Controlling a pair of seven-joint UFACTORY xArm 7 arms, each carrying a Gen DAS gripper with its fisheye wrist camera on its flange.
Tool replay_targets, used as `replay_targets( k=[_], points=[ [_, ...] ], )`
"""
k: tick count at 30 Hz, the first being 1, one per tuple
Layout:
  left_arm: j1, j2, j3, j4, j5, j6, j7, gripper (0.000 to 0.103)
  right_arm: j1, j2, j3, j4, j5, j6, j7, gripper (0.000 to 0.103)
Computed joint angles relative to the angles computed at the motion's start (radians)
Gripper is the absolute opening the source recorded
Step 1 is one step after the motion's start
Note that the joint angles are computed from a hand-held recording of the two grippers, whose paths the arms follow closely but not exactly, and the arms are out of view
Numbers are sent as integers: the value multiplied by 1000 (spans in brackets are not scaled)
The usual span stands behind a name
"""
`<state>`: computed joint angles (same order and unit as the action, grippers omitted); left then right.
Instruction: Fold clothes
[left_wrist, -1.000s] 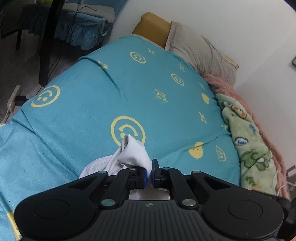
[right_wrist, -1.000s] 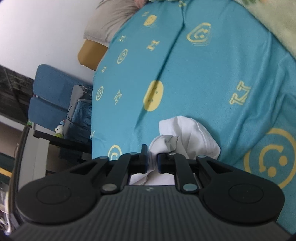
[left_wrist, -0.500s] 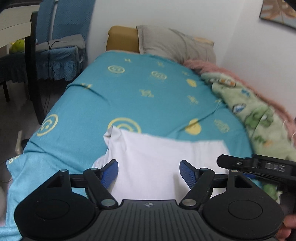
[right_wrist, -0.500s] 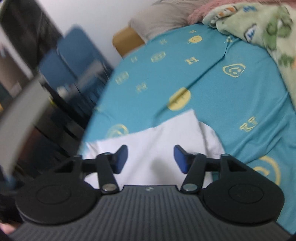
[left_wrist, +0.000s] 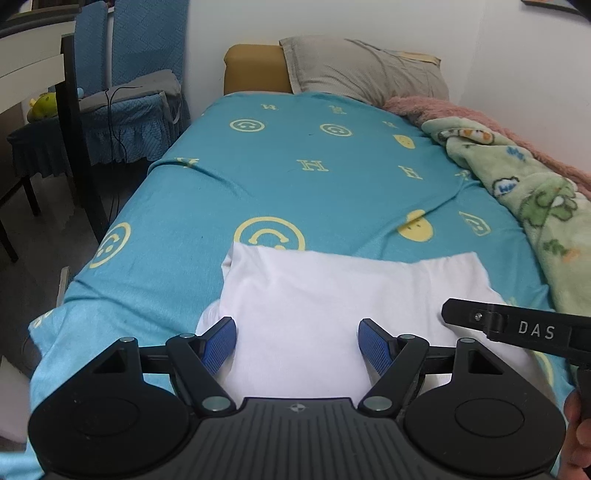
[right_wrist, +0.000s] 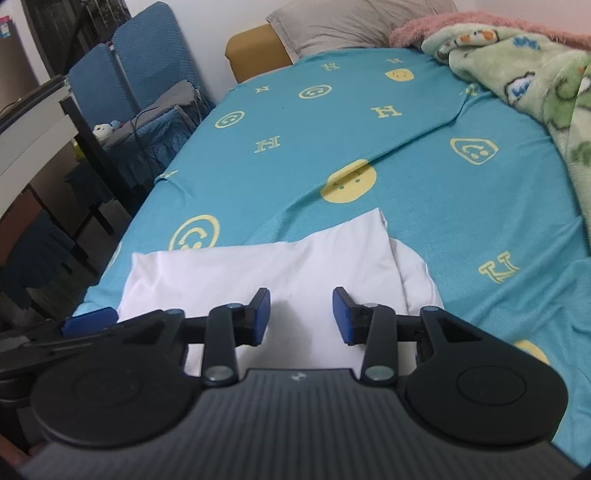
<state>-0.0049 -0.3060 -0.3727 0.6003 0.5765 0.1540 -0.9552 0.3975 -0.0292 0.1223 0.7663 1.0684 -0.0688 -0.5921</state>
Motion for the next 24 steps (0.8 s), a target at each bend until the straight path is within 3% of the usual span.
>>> replay_targets(
  k=[4, 6, 7, 9, 10, 14, 18, 20, 22, 24],
  points=[
    [-121, -128, 77, -83, -132, 35, 92, 75, -50, -119, 66, -123, -176, -7, 209, 41],
    [-123, -172, 56, -104, -168, 81, 96, 75, -69, -187, 95, -178, -219, 1, 279, 41],
    [-126, -193, 46, -114, -183, 105, 96, 75, -99, -221, 126, -207, -255, 14, 314, 39],
    [-147, -207, 47, -125, -220, 152, 108, 74, -235, -286, 246, -261, -371, 67, 431, 40],
    [-160, -221, 57, -139, -243, 155, 110, 74, -257, -301, 262, -273, -394, 95, 456, 40],
    [-214, -316, 100, -186, -328, 157, 140, 74, -244, -291, 233, -277, -446, 128, 515, 39],
    [-325, -465, 170, -261, -454, 196, 197, 74, -196, -283, 182, -284, -475, 121, 548, 39],
    [-340, -558, 168, -306, -496, 225, 195, 76, -162, -284, 147, -289, -481, 115, 557, 38],
    [-359, -608, 188, -334, -544, 239, 197, 77, -136, -283, 115, -290, -494, 113, 569, 38],
    [-401, -582, 248, -336, -607, 227, 226, 77, -117, -282, 92, -292, -515, 109, 582, 39]
  ],
)
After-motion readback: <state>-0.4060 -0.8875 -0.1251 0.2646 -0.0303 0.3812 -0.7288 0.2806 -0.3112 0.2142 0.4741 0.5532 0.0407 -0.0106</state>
